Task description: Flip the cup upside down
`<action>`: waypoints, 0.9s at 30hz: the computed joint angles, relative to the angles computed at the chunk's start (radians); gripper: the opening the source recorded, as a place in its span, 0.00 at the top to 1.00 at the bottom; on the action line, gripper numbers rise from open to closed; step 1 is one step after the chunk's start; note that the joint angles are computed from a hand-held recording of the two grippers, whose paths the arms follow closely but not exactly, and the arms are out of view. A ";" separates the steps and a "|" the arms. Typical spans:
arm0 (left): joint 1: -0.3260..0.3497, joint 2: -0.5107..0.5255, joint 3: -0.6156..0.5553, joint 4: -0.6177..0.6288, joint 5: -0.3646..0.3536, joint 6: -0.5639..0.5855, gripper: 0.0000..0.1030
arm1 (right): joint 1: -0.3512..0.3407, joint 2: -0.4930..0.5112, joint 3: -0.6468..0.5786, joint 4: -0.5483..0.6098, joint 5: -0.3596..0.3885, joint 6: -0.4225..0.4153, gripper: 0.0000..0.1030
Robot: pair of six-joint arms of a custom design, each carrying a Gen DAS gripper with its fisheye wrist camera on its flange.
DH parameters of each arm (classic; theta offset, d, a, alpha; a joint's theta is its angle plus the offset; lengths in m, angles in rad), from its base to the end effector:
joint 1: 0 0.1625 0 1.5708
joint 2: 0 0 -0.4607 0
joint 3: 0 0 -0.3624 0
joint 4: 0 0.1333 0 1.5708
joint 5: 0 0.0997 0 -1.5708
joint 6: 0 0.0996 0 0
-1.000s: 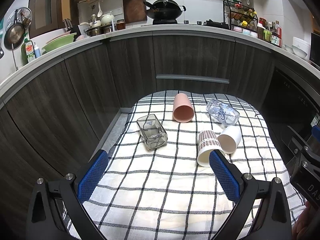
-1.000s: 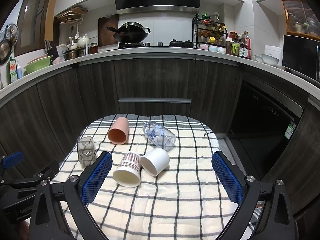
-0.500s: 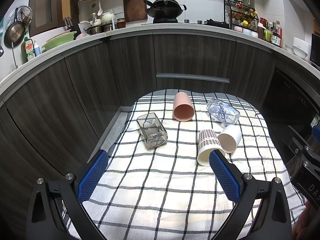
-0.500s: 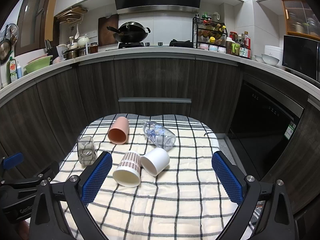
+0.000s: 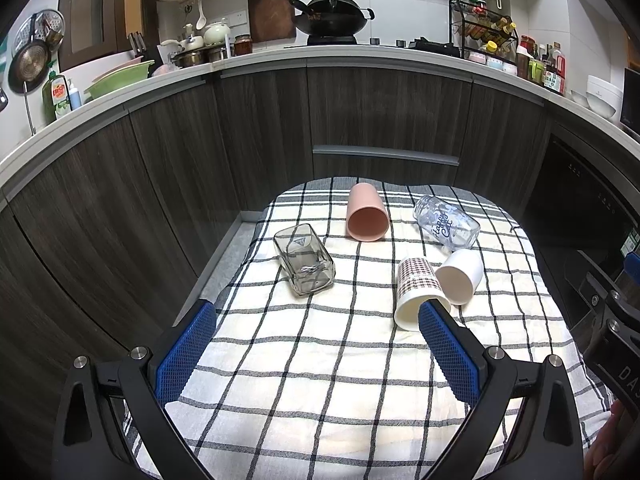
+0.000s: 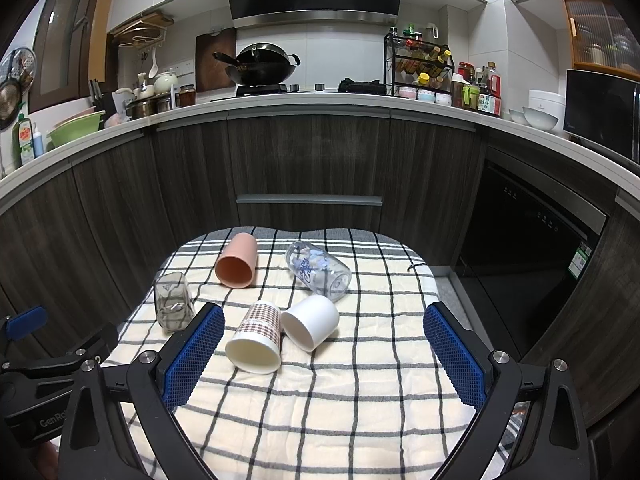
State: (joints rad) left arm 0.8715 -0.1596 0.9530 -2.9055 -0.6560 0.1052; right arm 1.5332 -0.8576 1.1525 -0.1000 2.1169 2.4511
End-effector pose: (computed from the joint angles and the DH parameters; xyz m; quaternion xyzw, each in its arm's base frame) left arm -0.3691 -0.7686 -0.0233 0.2298 0.8418 -0.3539 0.3367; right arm 0.0547 -0.7149 0.2913 0.0764 -0.7595 0.4972 0.4124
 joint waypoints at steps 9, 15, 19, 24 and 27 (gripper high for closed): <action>0.002 -0.002 0.003 0.007 0.001 -0.012 0.00 | 0.001 -0.001 0.000 0.000 0.000 -0.002 0.03; 0.005 -0.004 0.008 0.012 -0.001 -0.018 0.00 | -0.002 0.008 0.000 -0.007 -0.002 -0.002 0.03; 0.007 0.001 -0.003 0.023 0.000 -0.021 0.00 | -0.005 0.014 -0.006 0.000 -0.008 0.000 0.03; 0.014 0.016 -0.036 0.033 0.005 -0.015 0.00 | -0.007 0.040 -0.043 0.028 -0.007 0.008 0.03; 0.020 0.035 -0.075 0.043 0.010 -0.004 0.00 | -0.008 0.063 -0.088 0.057 -0.009 0.010 0.03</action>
